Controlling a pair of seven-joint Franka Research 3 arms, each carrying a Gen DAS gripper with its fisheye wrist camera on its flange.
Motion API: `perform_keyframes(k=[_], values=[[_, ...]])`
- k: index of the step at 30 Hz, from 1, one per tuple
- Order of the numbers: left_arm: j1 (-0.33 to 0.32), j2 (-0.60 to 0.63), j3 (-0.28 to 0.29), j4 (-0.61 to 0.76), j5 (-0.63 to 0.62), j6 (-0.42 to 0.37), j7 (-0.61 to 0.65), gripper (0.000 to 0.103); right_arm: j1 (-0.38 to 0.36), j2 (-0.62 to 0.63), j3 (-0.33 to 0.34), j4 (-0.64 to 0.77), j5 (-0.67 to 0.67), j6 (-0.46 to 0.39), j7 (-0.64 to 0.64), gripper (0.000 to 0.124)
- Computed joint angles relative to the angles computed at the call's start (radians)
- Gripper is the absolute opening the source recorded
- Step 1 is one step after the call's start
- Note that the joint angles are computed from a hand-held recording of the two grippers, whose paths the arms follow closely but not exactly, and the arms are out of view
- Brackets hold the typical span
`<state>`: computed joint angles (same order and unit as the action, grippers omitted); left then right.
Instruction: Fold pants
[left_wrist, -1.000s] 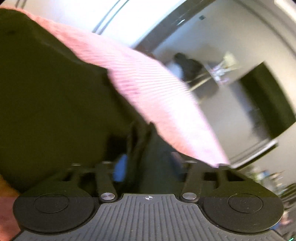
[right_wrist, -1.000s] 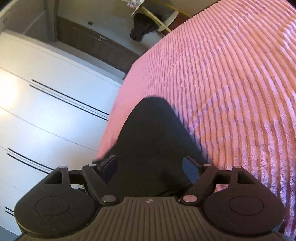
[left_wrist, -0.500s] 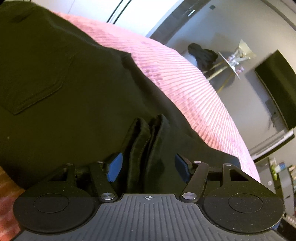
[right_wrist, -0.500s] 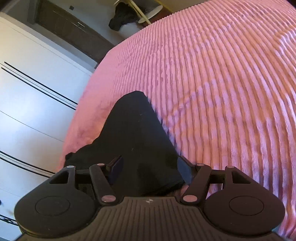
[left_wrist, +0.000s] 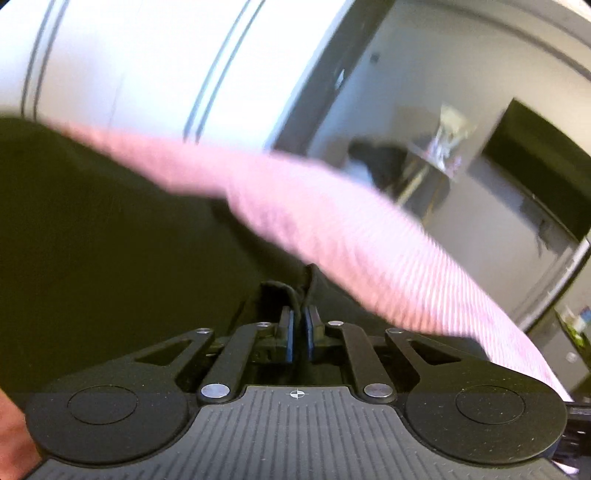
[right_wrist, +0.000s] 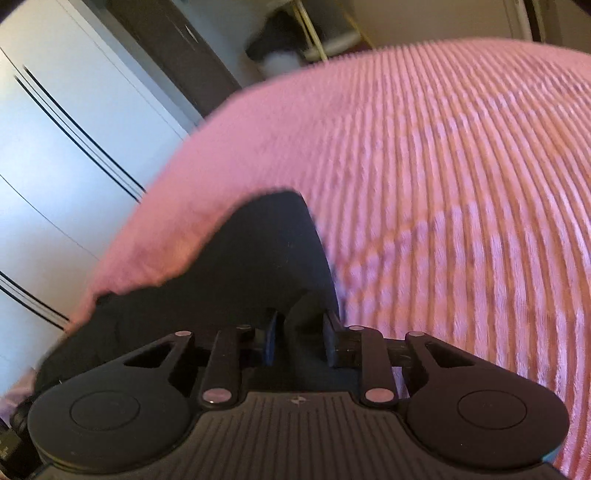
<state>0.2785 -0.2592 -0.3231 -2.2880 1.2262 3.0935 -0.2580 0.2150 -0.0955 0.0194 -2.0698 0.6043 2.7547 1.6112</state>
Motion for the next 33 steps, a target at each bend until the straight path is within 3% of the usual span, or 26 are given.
perform_keyframes(k=[2, 4, 6, 7, 9, 10, 11, 14, 16, 20, 23, 25, 28, 31, 33], values=[[-0.017, -0.024, -0.001, 0.0, 0.03, -0.079, -0.012, 0.009, 0.002, -0.006, 0.0, -0.007, 0.015, 0.017, 0.004, 0.027], [-0.082, -0.028, 0.036, -0.013, -0.084, -0.182, 0.089, 0.009, 0.001, -0.01, -0.003, -0.009, 0.027, 0.022, 0.011, 0.033], [-0.125, -0.032, 0.038, -0.005, -0.134, -0.331, 0.141, 0.012, 0.02, -0.028, -0.009, -0.025, 0.099, 0.064, -0.067, 0.033], [-0.134, -0.035, 0.044, -0.006, -0.128, -0.348, 0.126, 0.013, 0.036, -0.038, -0.017, -0.027, 0.156, 0.07, -0.132, 0.033], [-0.144, -0.044, 0.069, -0.019, -0.11, -0.302, 0.061, 0.037, 0.063, -0.039, -0.032, -0.013, 0.254, 0.04, -0.257, 0.032], [-0.14, -0.045, 0.072, -0.021, -0.087, -0.278, 0.022, 0.043, 0.062, -0.031, -0.03, 0.0, 0.251, 0.004, -0.271, 0.032], [-0.14, -0.048, 0.072, -0.023, -0.069, -0.271, 0.003, 0.048, 0.051, -0.018, -0.021, 0.017, 0.198, -0.044, -0.241, 0.031], [-0.169, -0.045, 0.087, -0.024, -0.09, -0.276, 0.078, 0.053, 0.005, 0.064, 0.015, 0.113, -0.153, -0.21, 0.011, 0.029], [-0.176, -0.034, 0.085, -0.012, -0.092, -0.269, 0.093, 0.058, 0.003, 0.112, 0.019, 0.156, -0.248, -0.24, 0.097, 0.014], [-0.185, -0.034, 0.072, -0.005, -0.071, -0.283, 0.085, 0.07, 0.013, 0.151, 0.023, 0.174, -0.337, -0.197, 0.126, 0.011], [-0.192, -0.023, 0.074, 0.004, -0.053, -0.282, 0.075, 0.073, 0.008, 0.141, 0.023, 0.15, -0.28, -0.157, 0.104, 0.014], [-0.197, -0.005, 0.079, 0.02, -0.053, -0.285, 0.081, 0.076, 0.008, 0.117, 0.024, 0.113, -0.244, -0.072, 0.104, 0.014], [-0.204, 0.012, 0.096, 0.028, -0.059, -0.259, 0.076, 0.08, 0.02, 0.113, 0.031, 0.087, -0.296, 0.069, 0.122, 0.015], [-0.22, 0.034, 0.119, 0.031, -0.132, -0.221, 0.134, 0.084, 0.035, 0.151, 0.029, 0.123, -0.419, 0.072, 0.199, 0.015], [-0.247, 0.058, 0.131, 0.043, -0.237, -0.26, 0.256, 0.084, 0.054, 0.194, 0.017, 0.166, -0.539, 0.03, 0.27, 0.016]])
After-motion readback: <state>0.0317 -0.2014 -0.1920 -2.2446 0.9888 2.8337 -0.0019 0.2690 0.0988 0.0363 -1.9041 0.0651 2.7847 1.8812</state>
